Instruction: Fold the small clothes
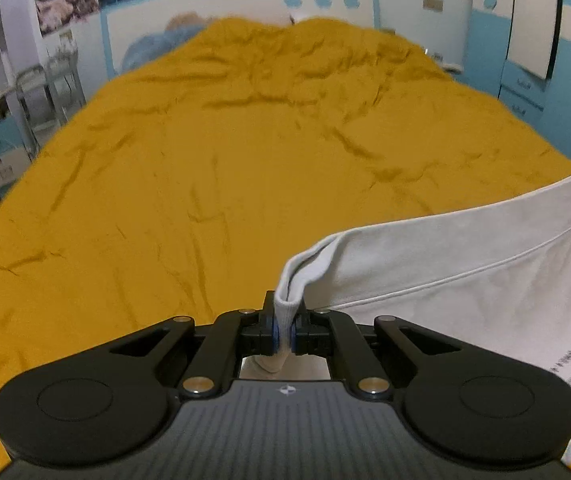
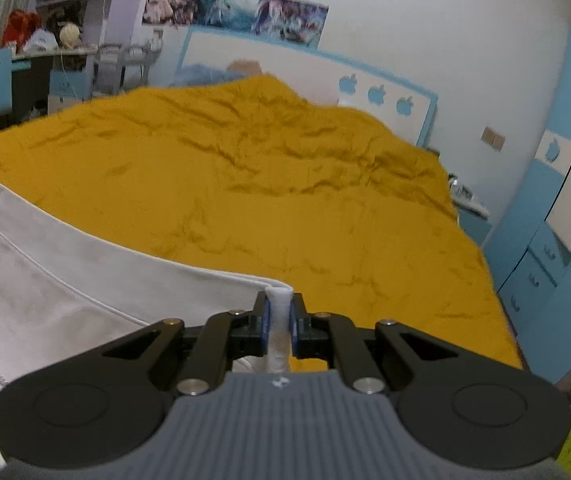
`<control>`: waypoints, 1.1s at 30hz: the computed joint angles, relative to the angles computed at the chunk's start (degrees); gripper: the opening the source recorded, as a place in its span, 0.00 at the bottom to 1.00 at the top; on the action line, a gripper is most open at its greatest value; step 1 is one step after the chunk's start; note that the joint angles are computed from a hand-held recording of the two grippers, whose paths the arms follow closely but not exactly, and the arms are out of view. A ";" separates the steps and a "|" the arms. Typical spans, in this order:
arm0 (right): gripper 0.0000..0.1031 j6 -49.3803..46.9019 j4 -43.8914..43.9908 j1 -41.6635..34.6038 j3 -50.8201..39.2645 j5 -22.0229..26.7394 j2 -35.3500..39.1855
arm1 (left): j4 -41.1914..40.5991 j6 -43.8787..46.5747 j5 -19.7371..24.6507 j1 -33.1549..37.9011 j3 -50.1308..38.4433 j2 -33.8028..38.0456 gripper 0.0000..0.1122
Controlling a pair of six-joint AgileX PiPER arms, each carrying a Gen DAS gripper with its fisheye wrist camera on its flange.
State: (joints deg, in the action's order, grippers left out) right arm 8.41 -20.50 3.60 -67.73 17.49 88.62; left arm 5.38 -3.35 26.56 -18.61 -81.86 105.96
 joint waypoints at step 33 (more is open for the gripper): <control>0.34 20.75 -23.03 3.46 0.64 2.72 10.25 | -1.48 -0.75 -2.13 3.82 4.17 0.26 0.62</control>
